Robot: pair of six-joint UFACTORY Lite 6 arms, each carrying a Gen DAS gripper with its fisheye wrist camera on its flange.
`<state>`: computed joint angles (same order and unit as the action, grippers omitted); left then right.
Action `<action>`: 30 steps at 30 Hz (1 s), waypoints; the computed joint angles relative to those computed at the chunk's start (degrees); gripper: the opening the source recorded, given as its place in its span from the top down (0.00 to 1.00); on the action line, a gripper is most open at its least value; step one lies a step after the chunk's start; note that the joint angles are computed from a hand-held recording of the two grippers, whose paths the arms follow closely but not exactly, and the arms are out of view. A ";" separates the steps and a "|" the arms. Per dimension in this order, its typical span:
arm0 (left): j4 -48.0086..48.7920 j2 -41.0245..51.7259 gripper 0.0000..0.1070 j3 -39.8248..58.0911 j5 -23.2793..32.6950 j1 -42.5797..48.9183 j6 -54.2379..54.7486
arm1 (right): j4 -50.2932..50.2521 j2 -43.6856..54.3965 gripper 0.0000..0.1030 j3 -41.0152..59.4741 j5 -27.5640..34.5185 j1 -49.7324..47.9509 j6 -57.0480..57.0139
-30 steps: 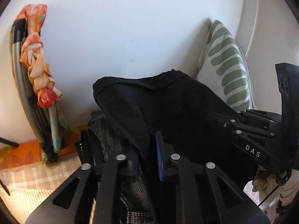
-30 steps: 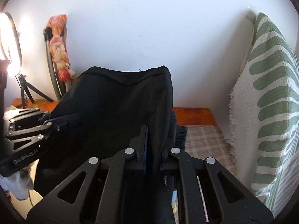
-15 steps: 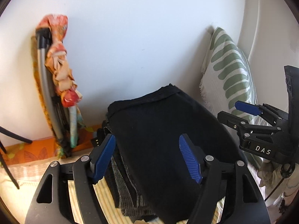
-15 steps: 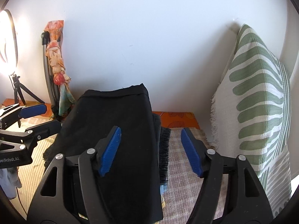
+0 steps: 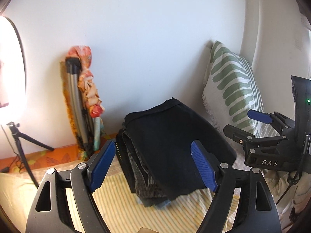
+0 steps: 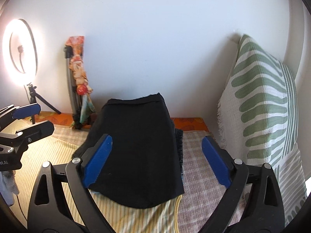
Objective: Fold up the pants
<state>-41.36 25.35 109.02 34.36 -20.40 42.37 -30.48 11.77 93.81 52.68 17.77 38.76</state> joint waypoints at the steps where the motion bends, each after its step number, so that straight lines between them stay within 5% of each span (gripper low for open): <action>1: -0.70 -1.95 0.25 -2.20 -0.27 0.33 1.13 | -0.36 -0.72 0.07 0.06 0.75 1.21 0.65; 19: -16.69 -32.17 0.24 -39.38 4.22 12.92 23.90 | -7.54 -7.74 0.00 -4.43 14.01 24.44 21.78; 30: -22.66 -40.01 0.24 -51.15 11.16 25.70 36.19 | -10.29 -6.09 0.00 -8.12 14.70 35.03 37.11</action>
